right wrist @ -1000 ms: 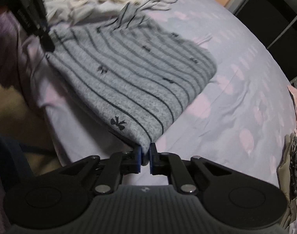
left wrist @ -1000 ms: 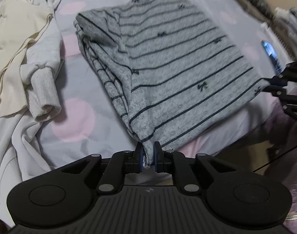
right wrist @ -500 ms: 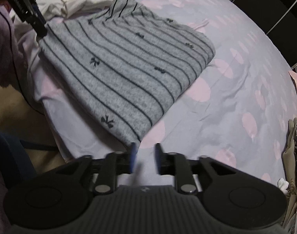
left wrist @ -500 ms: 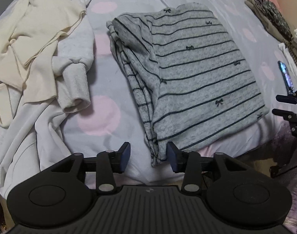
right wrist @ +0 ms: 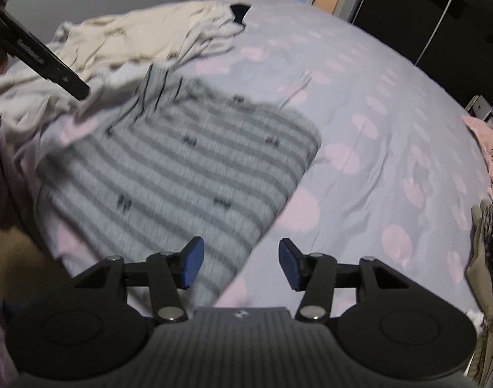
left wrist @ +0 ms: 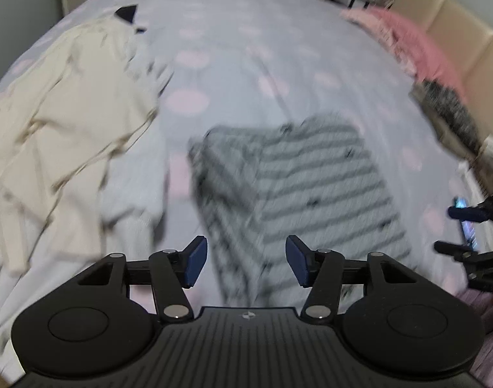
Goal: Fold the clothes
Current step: 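Move both open grippers to the sides of the folded shirt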
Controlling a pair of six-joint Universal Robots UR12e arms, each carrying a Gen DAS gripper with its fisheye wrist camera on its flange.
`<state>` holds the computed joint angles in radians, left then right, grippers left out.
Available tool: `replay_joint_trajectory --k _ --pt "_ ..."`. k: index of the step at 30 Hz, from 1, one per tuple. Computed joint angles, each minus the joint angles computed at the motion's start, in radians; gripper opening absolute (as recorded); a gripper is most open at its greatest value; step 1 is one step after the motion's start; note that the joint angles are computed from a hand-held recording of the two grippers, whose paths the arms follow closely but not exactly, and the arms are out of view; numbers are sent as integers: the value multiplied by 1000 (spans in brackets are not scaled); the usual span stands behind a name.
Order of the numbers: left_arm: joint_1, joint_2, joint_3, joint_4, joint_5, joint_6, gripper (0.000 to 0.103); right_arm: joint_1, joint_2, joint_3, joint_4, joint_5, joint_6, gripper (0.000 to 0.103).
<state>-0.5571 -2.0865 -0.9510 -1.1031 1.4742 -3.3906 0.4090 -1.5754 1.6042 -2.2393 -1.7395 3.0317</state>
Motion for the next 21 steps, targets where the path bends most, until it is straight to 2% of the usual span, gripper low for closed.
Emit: replay_joint_trajectory --k 2,4,7,10,15,17,21 --pt "1 -28 28 23 -1 -27 57 -9 18 -19 -12 3 8 55" --pt "0 -57 55 37 17 -52 61 -20 38 -39 -17 8 32 60" --pt "0 -92 80 38 43 -80 62 -48 68 -71 3 47 116 61" --pt "5 -102 54 92 58 -112 63 -81 85 -77 -7 108 210 63" --pt "17 -109 19 109 37 -179 63 -122 102 -61 -30 180 330 65" --pt "20 -107 -1 123 25 -203 69 -135 108 -57 -18 204 364 65" --pt "21 -105 -21 143 16 -182 79 -155 113 -40 -35 255 414 66"
